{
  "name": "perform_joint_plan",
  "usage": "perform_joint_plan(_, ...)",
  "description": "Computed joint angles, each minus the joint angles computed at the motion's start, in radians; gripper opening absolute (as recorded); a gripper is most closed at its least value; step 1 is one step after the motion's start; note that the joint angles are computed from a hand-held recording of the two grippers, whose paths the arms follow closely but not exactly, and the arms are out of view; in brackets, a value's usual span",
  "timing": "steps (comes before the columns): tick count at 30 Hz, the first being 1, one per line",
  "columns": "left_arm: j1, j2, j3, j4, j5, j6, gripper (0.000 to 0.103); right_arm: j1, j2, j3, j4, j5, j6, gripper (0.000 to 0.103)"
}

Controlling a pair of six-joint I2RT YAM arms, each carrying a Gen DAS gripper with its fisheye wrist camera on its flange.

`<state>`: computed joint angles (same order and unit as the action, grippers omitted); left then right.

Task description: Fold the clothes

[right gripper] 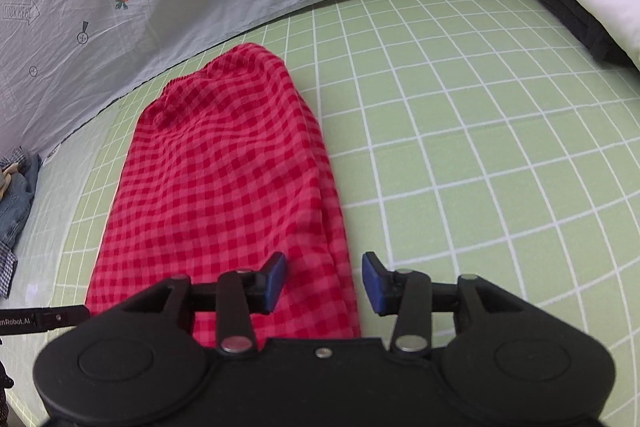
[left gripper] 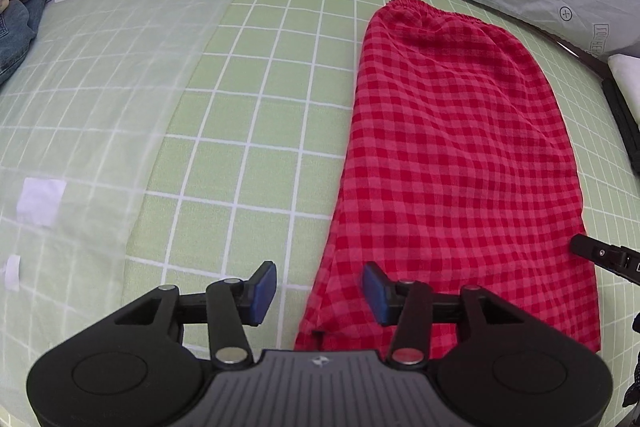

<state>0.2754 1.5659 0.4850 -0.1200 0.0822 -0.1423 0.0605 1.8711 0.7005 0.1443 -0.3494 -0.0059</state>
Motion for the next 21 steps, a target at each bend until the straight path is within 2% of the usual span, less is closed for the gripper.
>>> perform_joint_plan(5,-0.033,-0.025,-0.055,0.006,0.009,-0.01,0.051,0.02,-0.052,-0.08,-0.004,0.028,-0.05,0.043)
perform_joint_plan(12,-0.146,-0.137,-0.167,0.011,-0.064,0.011,0.051,0.024,-0.153,-0.211,0.023,0.065,-0.106,0.043)
perform_joint_plan(16,-0.18,-0.198,-0.207,-0.001,-0.073,0.013,0.049,0.038,-0.191,-0.227,-0.024,0.091,-0.115,0.043)
perform_joint_plan(17,-0.191,-0.212,-0.213,-0.007,-0.079,0.015,0.043,0.042,-0.199,-0.229,-0.037,0.095,-0.11,0.043)
perform_joint_plan(18,-0.196,-0.227,-0.219,-0.013,-0.077,0.019,0.034,0.043,-0.208,-0.233,-0.048,0.095,-0.105,0.041)
perform_joint_plan(19,-0.195,-0.241,-0.226,-0.017,-0.069,0.025,0.03,0.043,-0.215,-0.238,-0.055,0.097,-0.106,0.038)
perform_joint_plan(21,-0.192,-0.262,-0.234,-0.025,-0.054,0.035,0.018,0.043,-0.224,-0.241,-0.067,0.105,-0.101,0.013)
